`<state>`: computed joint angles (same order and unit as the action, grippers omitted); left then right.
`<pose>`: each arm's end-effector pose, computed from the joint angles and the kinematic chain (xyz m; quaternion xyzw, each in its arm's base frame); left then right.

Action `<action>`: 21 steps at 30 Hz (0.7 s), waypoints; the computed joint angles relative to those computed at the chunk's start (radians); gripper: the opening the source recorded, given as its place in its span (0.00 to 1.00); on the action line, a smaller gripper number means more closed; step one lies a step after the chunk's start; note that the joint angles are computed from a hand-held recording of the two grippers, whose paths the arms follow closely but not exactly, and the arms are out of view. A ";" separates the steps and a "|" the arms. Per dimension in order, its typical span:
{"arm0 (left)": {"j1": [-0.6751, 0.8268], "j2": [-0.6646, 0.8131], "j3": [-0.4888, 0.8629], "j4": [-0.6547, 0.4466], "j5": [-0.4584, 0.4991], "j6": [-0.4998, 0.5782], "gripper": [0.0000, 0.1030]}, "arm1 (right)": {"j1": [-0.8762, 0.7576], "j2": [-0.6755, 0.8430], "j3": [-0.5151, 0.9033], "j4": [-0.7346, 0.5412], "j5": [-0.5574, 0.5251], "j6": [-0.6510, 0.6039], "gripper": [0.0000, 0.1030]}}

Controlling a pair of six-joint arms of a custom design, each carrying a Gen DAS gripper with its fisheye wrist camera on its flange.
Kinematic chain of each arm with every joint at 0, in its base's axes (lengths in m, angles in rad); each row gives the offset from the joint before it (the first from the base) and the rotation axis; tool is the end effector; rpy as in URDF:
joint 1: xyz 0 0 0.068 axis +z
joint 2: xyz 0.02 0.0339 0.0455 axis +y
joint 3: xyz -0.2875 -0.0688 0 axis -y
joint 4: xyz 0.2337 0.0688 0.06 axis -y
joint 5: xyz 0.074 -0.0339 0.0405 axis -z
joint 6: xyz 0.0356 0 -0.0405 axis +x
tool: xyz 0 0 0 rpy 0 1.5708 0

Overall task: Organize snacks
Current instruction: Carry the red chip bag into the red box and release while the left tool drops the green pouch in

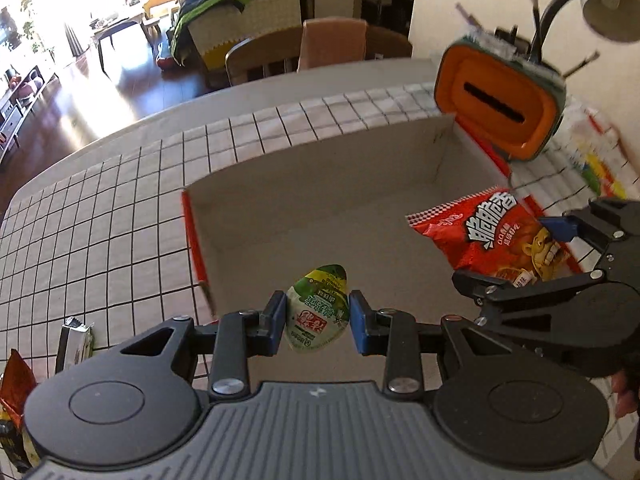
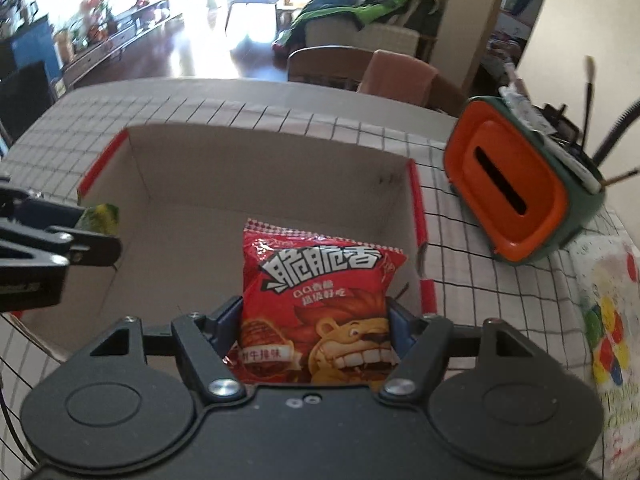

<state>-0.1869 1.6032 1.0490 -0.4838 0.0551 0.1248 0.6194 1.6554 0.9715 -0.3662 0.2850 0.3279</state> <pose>0.3094 -0.0605 0.2345 0.1569 0.9515 -0.0347 0.2622 0.2640 0.1760 0.2050 -0.1027 0.9517 -0.0059 0.2894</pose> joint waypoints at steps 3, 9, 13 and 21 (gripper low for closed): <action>-0.021 0.044 0.013 0.001 -0.032 0.000 0.32 | -0.004 0.030 0.006 0.009 -0.020 -0.018 0.70; -0.046 0.095 0.035 -0.015 -0.067 0.012 0.32 | -0.041 0.085 0.030 0.015 -0.086 -0.095 0.70; -0.071 0.118 0.051 -0.033 -0.096 0.013 0.33 | -0.048 0.099 0.031 0.014 -0.108 -0.094 0.70; -0.079 0.121 0.055 -0.046 -0.102 0.006 0.33 | -0.059 0.082 0.010 0.024 -0.132 -0.086 0.70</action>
<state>-0.2659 1.7246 1.1042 -0.5298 -0.0474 0.1309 0.5605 1.7377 0.9820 -0.3418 0.1529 0.2421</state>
